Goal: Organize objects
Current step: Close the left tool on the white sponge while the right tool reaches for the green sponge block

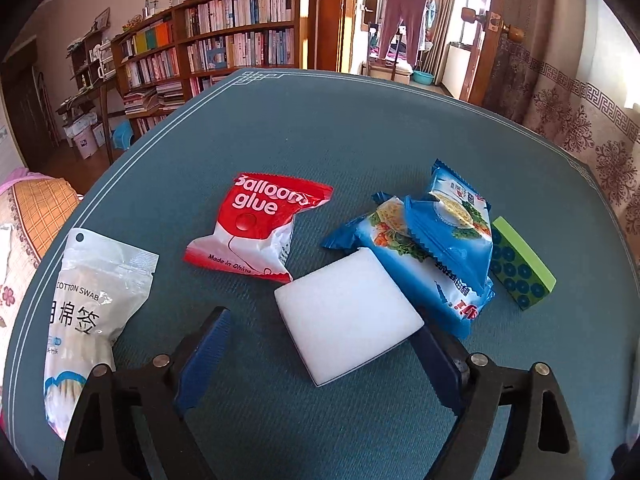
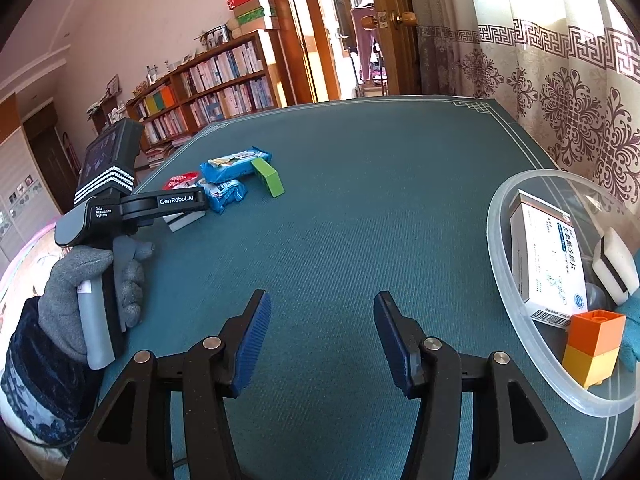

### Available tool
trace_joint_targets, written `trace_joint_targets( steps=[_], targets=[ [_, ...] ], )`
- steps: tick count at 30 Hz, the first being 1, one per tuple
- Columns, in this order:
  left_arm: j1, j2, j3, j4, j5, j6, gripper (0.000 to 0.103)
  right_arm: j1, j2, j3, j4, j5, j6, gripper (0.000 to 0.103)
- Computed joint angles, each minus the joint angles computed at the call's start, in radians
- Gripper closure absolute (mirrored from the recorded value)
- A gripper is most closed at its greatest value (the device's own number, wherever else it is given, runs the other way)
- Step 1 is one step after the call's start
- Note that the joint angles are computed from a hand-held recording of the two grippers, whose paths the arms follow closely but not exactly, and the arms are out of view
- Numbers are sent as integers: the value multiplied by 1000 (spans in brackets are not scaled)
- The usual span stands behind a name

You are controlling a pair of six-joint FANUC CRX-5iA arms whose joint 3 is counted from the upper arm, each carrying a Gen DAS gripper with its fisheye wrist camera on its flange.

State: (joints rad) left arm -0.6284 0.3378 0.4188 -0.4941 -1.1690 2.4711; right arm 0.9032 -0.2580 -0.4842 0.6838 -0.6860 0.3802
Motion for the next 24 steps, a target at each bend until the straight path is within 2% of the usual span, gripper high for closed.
trace_joint_targets(
  steps=[4, 6, 14, 24],
  targets=[
    [-7, -15, -23, 3, 43, -23, 32, 0, 11, 8, -9, 5, 7, 48],
    [-9, -23, -35, 8, 63, -36, 38, -4, 21, 19, -22, 9, 20, 48],
    [2, -54, -66, 26, 98, -6, 40, -34, 95, 97, -70, 31, 83, 48],
    [-54, -53, -32, -96, 58, 70, 40, -83, 273, 273, -119, 66, 200, 48]
  ],
)
